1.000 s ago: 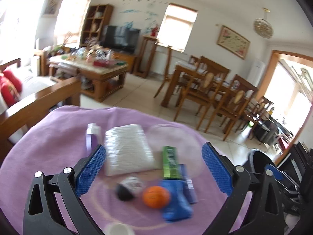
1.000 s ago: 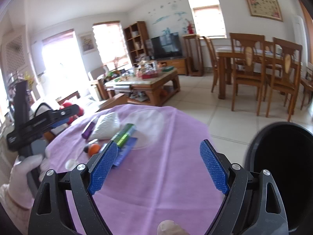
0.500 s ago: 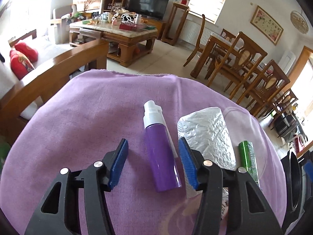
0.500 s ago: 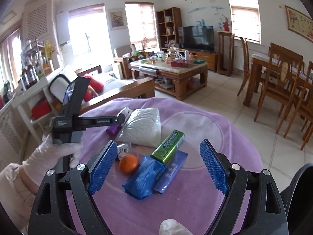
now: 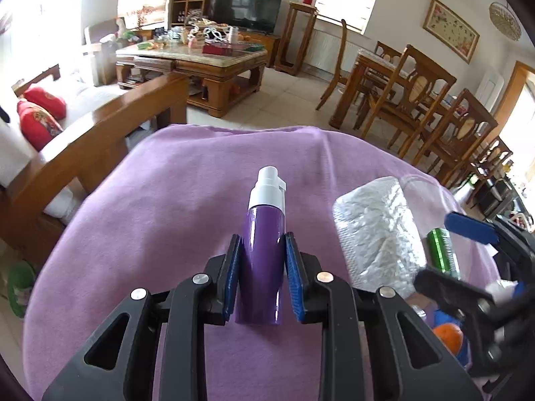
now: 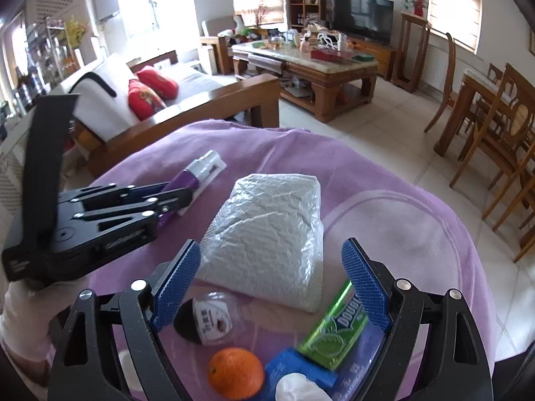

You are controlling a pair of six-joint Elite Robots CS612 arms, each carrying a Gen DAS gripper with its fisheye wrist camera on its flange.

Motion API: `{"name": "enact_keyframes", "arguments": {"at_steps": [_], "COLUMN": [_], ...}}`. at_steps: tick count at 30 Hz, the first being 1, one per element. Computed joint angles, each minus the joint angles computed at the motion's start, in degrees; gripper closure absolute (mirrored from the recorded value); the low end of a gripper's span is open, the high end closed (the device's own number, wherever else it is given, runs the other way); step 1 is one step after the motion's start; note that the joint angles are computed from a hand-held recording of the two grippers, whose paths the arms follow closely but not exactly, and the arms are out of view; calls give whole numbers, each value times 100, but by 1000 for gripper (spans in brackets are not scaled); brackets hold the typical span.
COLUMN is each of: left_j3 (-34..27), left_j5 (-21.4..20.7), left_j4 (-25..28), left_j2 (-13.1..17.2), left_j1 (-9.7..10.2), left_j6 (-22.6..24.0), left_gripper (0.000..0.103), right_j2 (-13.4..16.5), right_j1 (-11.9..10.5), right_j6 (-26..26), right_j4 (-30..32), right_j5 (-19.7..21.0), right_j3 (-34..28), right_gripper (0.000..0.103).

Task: Collect trash
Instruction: 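Grasp the purple spray bottle with the left gripper while the right grasps the foil bag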

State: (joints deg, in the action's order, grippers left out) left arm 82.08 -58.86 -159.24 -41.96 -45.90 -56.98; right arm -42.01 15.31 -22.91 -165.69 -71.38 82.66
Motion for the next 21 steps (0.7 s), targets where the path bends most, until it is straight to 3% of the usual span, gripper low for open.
{"name": "enact_keyframes", "arguments": {"at_steps": [2,7,9,12,16,21], "left_j3": [100,272,308,340,320,324], "left_j5": [157,400,509,558,604,760], "left_j4": [-31,-361,-469,-609,-710,-839], "left_j2": [-55,-125,-144,-160,-148,-136], "left_j1": [-19,-45,-63,-54,-46,-72], "left_j6": [-79,-142,-125,-123,-85,-16], "left_gripper": [78,78,78,78,78,78], "right_j2": [107,354,372,356,283,74], "right_j1": [72,218,238,301,247,94], "right_j6": [57,256,293,157,214,388], "right_j4": [369,1264,1290,1044,832,317], "right_j5": [-176,-369,-417,-760,-526,95], "right_j3": [-254,-776,-811,-737,-594,-191], "right_gripper": [6,5,6,31,47,50]}}
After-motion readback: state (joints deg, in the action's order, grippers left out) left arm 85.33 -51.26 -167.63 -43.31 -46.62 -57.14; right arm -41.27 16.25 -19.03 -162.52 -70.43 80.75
